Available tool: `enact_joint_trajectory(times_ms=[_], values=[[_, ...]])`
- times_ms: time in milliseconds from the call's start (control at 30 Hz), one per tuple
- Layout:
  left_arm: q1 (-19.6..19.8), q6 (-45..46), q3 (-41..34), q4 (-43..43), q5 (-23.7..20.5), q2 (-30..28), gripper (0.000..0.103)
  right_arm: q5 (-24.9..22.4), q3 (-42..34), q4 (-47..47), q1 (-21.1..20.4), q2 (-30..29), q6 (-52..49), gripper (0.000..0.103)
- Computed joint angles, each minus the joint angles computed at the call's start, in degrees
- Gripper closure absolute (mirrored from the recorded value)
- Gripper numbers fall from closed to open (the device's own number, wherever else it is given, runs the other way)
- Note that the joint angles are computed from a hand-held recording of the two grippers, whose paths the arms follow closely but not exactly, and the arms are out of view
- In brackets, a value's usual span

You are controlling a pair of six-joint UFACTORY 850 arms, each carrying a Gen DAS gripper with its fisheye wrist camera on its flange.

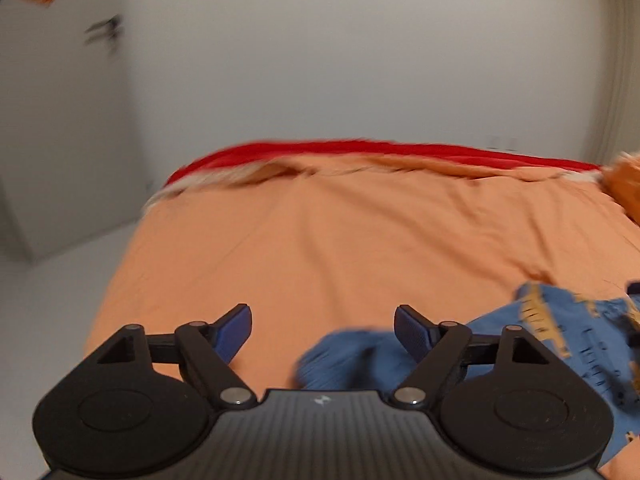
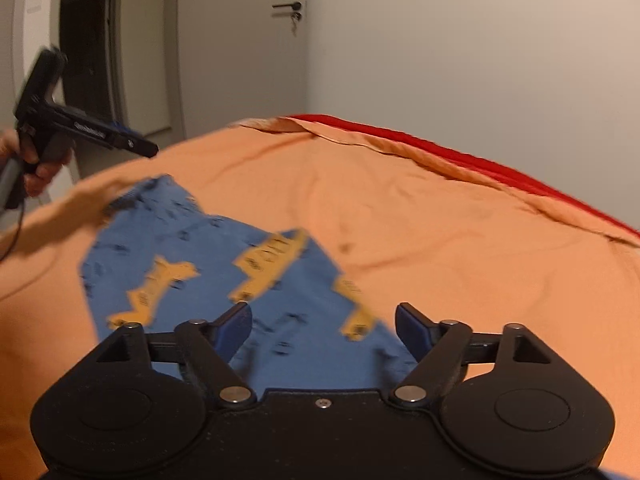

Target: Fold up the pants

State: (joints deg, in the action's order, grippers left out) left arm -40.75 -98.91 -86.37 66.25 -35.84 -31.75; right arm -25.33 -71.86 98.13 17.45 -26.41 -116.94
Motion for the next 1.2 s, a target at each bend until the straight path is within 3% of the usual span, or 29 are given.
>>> enact_joint_trajectory(times_ms=[100, 200, 267, 333, 400, 433, 600, 867, 900, 933, 1000, 1200], values=[[0.25, -7.49, 5.88, 0.44, 0.59, 3.41, 0.024, 0.03, 1.13, -0.39, 2.16, 0.39, 0.51, 0.017], [-0.26, -21.56, 11.48, 7.65, 4.86, 6.48, 0.026, 7.79, 1.63, -0.74, 5.34, 0.40, -1.25, 0.015], [-1.05, -26.01, 13.34, 10.00, 6.61, 7.13, 0.032, 11.89, 1.61, -0.02, 6.40, -0.38, -1.74, 0.015], [-1.98, -23.72, 12.93, 7.62, 6.96, 6.23, 0.046, 11.35, 2.03, 1.03, 5.97, -0.84, -0.33, 0.013], [-2.64, -15.10, 9.80, -0.14, 5.53, 3.98, 0.059, 11.36, 2.37, 1.88, 5.77, -0.80, 0.66, 0.011], [-3.13, -13.10, 8.76, -2.48, 4.58, 3.18, 0.061, 11.60, 2.38, 2.15, 5.83, -0.78, 0.09, 0.011], [-2.65, -14.04, 6.58, -4.64, 6.22, 1.06, 0.054, 12.69, 2.45, 2.44, 6.28, -0.63, -0.61, 0.011], [-1.50, -32.25, 10.04, 5.96, 9.97, 1.91, 0.050, 12.87, 3.34, 8.29, 6.44, -0.35, -4.66, 0.009], [-1.55, -33.94, 10.13, 6.35, 9.75, 1.95, 0.054, 12.82, 3.61, 9.88, 6.46, -0.24, -6.08, 0.009], [-1.73, -34.58, 9.98, 6.03, 9.15, 1.96, 0.067, 12.76, 3.87, 11.24, 6.46, -0.13, -7.28, 0.009], [-2.11, -34.38, 9.53, 5.28, 7.79, 2.13, 0.083, 12.56, 4.22, 13.09, 6.37, 0.02, -8.84, 0.009], [-5.40, -28.94, 8.24, -1.10, -0.57, 5.27, 0.087, 12.40, 5.48, 17.33, 6.36, 1.14, -12.84, 0.010]])
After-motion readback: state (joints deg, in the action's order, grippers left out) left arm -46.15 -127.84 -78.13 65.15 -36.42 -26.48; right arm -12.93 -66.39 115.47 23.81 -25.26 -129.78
